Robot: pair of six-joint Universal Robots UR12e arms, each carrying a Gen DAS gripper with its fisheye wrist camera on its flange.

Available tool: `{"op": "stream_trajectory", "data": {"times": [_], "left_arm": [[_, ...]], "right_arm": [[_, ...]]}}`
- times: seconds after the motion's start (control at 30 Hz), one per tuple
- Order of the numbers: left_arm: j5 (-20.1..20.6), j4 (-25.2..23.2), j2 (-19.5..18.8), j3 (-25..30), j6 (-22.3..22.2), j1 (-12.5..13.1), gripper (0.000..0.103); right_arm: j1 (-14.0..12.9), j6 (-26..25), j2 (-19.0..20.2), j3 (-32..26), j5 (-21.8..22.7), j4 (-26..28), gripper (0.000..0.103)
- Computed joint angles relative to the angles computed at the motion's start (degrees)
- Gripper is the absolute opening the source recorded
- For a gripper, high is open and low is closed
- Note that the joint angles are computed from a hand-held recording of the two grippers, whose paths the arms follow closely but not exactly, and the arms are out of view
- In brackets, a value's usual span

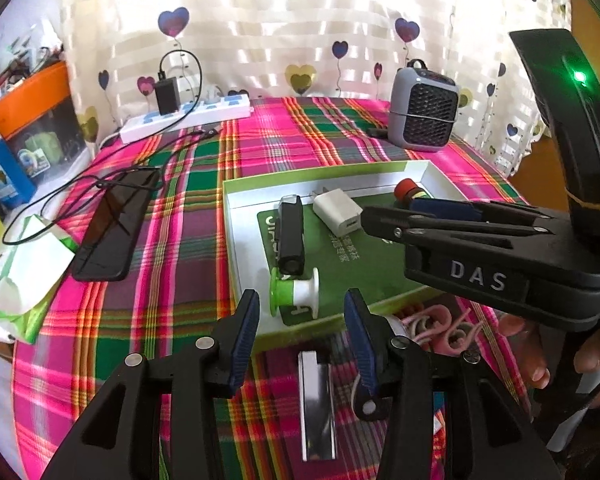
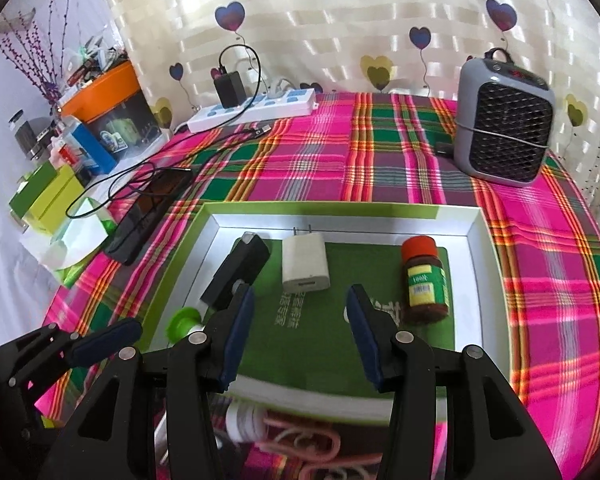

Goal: Organize rigid objects
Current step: 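Lower the spool into the box and open the left tool while the right tool releases the charger there, then grasp the silver lighter with the left tool while the right tool grasps the blue USB stick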

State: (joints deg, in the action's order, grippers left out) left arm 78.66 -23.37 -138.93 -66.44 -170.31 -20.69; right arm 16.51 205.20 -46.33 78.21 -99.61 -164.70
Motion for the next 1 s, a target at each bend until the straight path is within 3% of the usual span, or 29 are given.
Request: {"op": "stream_trajectory", "data": {"times": [0.53, 0.8, 1.0], "left_arm": [[-1.4, 7.6, 4.6, -9.9, -0.5, 1.0, 0.043], [-2.3, 7.2, 5.4, -12.8, -0.9, 2.2, 0.043], [-3.6, 5.5, 5.3, -13.2, -0.6, 2.4, 0.043]], "right_arm": [[2.5, 1.7, -4.1, 8.6, -5.9, -6.0, 0.049], [3.4, 5.5, -5.7, 13.0, -7.2, -6.1, 0.049], [3.7, 3.8, -5.5, 13.7, -5.9, -7.9, 0.049]]}}
